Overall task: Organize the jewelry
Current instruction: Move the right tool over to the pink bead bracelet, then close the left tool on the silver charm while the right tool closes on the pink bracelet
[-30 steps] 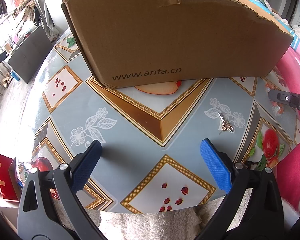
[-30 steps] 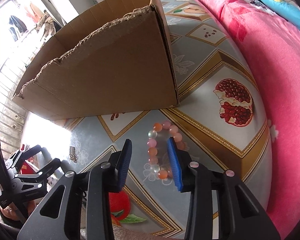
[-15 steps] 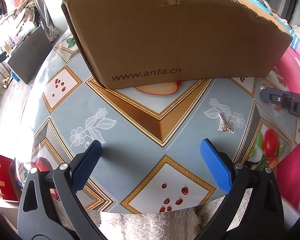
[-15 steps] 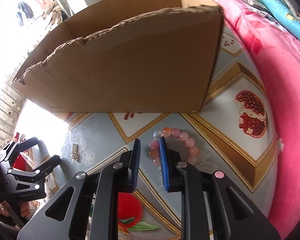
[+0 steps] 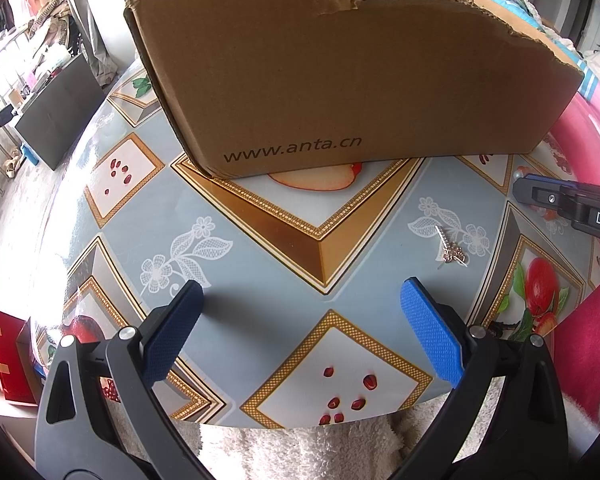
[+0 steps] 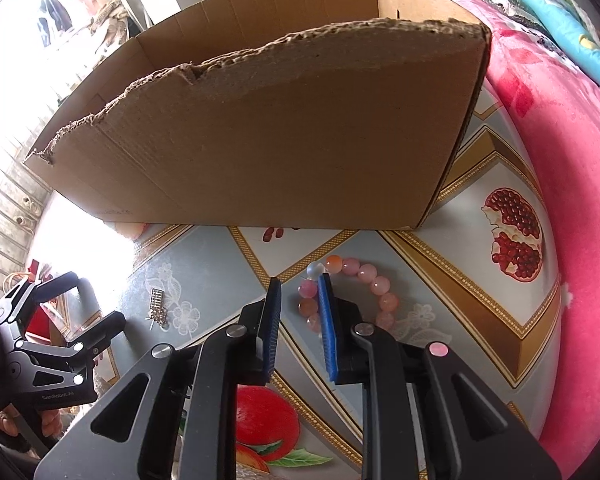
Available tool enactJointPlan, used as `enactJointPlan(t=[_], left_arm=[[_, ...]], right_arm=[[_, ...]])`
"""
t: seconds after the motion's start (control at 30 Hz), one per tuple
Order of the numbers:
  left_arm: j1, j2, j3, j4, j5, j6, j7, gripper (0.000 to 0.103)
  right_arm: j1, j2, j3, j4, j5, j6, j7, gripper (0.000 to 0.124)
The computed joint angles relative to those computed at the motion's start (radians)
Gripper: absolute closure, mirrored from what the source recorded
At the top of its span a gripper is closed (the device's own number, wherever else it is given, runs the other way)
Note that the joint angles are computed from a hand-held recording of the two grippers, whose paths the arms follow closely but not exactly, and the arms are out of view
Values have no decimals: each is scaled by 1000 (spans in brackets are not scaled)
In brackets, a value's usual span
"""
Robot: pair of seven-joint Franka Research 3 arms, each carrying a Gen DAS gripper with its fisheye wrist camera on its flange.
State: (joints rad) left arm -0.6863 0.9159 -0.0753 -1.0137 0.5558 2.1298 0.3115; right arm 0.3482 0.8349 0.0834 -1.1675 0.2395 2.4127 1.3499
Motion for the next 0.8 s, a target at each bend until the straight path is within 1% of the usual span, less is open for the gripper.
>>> enactJointPlan(t=[0.17,0.3,0.47,0.5,0.6,0.63,0.67,0.8], left_arm=[[-7,-11,6,-24,15,15,-18,7],[-8,-33,6,-69,37,47,-29,7],[7,-36,-4,-77,41,78,-1,7],[12,-37,-6,-83,40,100,1,7],[23,-51,-6,-119,47,200,-8,7],[22,-48,-3,-116,55,229,-2,7],[19,-36,-1,-96,62,240,18,7],[5,33,4,25,58,240,119,9]], right_arm=[[-6,-10,5,-26,10,22,-11,105],[-20,-27,16,-67,31,56,-27,105],[-47,-45,35,-109,70,82,-67,105],[-53,-48,40,-116,80,87,-77,105],[-72,-57,54,-140,110,105,-111,105],[-79,-60,60,-148,123,111,-124,105],[-86,-62,66,-155,135,115,-136,105],[-120,-68,89,-176,193,125,-191,105]])
